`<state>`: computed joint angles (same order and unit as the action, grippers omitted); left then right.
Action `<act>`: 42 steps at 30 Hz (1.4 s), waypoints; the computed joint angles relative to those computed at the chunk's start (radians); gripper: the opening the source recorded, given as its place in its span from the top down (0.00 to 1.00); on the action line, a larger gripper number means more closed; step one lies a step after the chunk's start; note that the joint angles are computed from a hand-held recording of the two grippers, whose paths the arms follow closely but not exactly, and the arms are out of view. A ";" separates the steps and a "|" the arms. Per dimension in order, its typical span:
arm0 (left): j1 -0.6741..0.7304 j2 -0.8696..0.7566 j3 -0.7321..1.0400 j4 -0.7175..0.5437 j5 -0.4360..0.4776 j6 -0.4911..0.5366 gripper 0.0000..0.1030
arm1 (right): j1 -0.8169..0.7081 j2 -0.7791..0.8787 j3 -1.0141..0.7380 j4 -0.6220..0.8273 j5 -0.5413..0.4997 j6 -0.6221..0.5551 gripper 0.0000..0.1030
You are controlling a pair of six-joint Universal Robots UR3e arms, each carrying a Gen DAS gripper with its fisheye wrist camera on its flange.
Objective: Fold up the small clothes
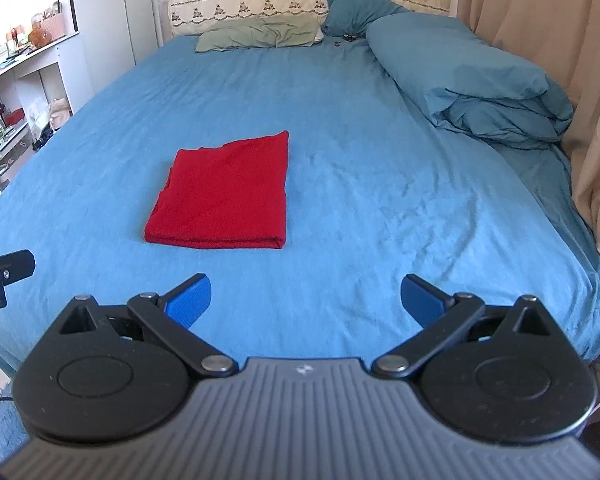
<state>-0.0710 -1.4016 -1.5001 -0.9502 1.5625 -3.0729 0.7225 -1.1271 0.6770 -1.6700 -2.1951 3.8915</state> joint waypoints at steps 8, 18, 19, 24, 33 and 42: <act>-0.010 0.017 -0.011 0.021 0.031 0.009 0.00 | 0.009 0.008 -0.019 0.007 -0.009 0.012 0.00; -0.020 0.022 -0.003 0.024 0.042 0.010 0.00 | 0.022 0.023 -0.056 0.028 -0.025 0.020 0.00; -0.023 0.024 -0.008 0.029 0.045 0.009 0.00 | 0.022 0.024 -0.058 0.030 -0.025 0.021 0.00; -0.027 0.026 -0.009 0.037 0.052 0.014 0.00 | 0.028 0.037 -0.089 0.053 -0.034 0.033 0.00; -0.017 0.032 -0.012 0.036 0.032 0.014 0.00 | 0.035 0.046 -0.118 0.077 -0.044 0.046 0.00; -0.012 0.032 -0.011 0.039 0.032 0.025 0.00 | 0.037 0.046 -0.124 0.096 -0.047 0.059 0.00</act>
